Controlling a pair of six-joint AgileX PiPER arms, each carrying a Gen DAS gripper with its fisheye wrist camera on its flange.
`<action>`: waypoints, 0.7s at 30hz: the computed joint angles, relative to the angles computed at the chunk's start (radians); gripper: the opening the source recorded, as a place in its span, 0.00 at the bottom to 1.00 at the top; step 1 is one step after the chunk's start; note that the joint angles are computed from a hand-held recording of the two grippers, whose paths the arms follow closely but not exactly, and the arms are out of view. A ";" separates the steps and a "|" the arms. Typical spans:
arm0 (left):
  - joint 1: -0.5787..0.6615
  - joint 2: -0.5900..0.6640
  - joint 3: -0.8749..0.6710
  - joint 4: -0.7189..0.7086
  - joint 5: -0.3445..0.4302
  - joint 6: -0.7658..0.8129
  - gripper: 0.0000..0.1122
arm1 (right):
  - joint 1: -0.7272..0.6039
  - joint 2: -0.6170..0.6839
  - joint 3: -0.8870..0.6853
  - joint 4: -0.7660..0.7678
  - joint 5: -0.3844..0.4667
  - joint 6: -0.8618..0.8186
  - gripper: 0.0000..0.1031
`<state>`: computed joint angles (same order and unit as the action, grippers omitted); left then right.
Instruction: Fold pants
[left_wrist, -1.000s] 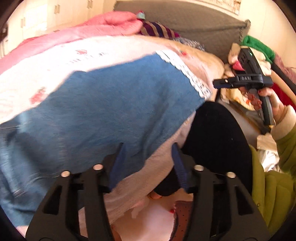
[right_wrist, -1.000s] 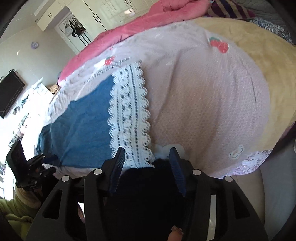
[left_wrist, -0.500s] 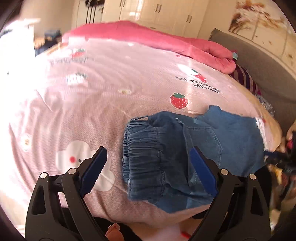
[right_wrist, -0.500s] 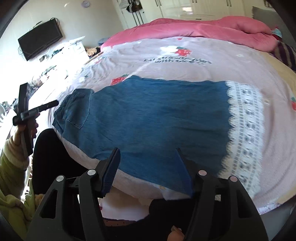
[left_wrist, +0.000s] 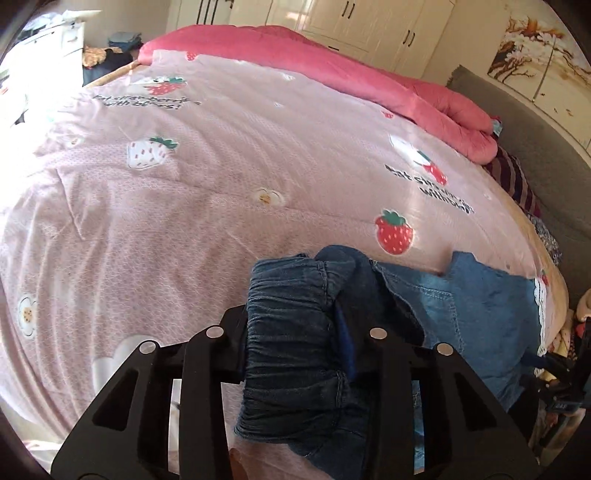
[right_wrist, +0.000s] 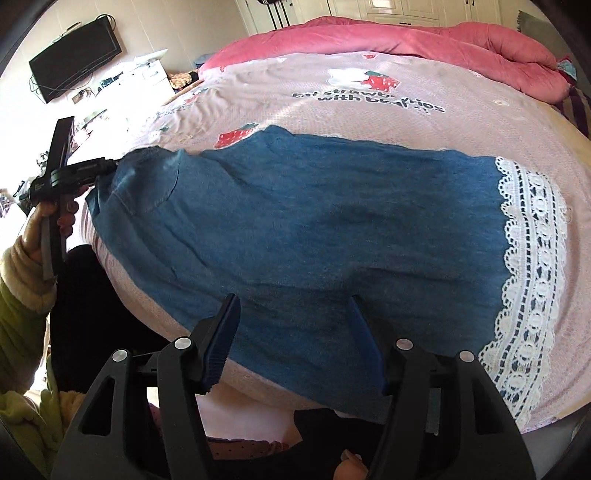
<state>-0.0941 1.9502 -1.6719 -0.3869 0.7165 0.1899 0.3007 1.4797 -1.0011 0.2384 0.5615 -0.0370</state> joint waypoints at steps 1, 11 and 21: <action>0.007 0.004 0.014 -0.020 -0.014 0.016 0.25 | 0.006 0.009 0.006 -0.012 -0.012 0.007 0.59; 0.040 -0.026 0.104 -0.102 -0.042 0.073 0.39 | 0.100 -0.028 0.052 -0.231 -0.038 0.222 0.66; 0.019 -0.291 0.306 0.003 -0.146 -0.015 0.51 | -0.245 -0.351 0.268 0.236 -0.020 -0.104 0.71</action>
